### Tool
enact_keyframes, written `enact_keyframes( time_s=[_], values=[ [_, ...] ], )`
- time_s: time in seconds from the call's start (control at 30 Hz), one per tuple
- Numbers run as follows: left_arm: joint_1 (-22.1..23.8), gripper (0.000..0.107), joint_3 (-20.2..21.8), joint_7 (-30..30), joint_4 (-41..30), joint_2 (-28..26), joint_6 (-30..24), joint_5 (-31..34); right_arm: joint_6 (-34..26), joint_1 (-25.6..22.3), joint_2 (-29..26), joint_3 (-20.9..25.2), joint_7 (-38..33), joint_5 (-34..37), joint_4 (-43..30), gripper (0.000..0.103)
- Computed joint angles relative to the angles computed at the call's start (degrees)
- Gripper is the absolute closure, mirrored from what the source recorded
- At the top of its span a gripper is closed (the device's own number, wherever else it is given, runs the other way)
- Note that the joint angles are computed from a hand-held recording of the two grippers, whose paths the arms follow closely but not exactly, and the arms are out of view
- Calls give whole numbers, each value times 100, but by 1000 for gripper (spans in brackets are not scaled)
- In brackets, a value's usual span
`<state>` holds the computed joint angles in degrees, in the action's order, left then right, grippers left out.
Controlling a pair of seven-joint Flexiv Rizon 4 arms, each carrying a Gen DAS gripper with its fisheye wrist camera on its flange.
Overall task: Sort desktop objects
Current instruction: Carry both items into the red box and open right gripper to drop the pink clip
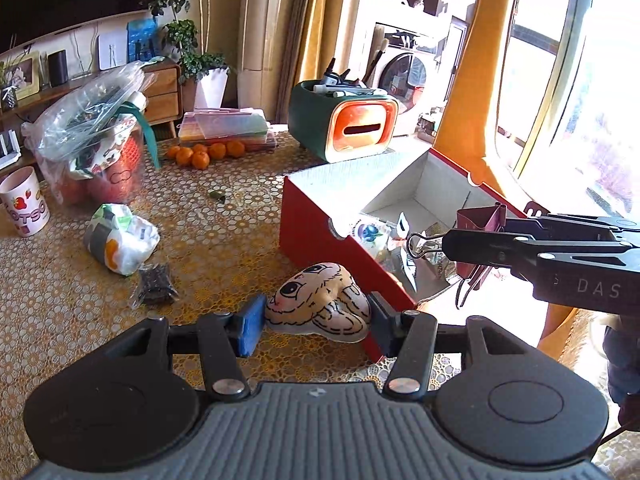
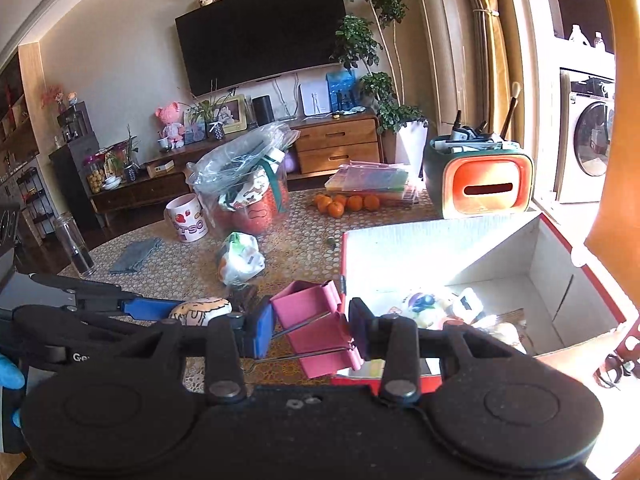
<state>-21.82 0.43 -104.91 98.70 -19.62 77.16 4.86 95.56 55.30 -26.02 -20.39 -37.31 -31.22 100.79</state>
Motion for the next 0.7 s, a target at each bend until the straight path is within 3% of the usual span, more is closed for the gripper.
enact_keyframes(
  time_s=[0.37,0.53,0.7],
  values=[
    [-244,53,-128,321,-1219,-794,-479,-66,244,713,87,-1295,-104,565,454,64],
    [-303,53,-148,514,-1808,-1191,-793,-164,138,527,-29,-1222,-303,827,339,64],
    [-402,53,-51,628,-2545,-1650,-1250,-141,-147,-186,-205,-579,-335,838,-23,64]
  ],
)
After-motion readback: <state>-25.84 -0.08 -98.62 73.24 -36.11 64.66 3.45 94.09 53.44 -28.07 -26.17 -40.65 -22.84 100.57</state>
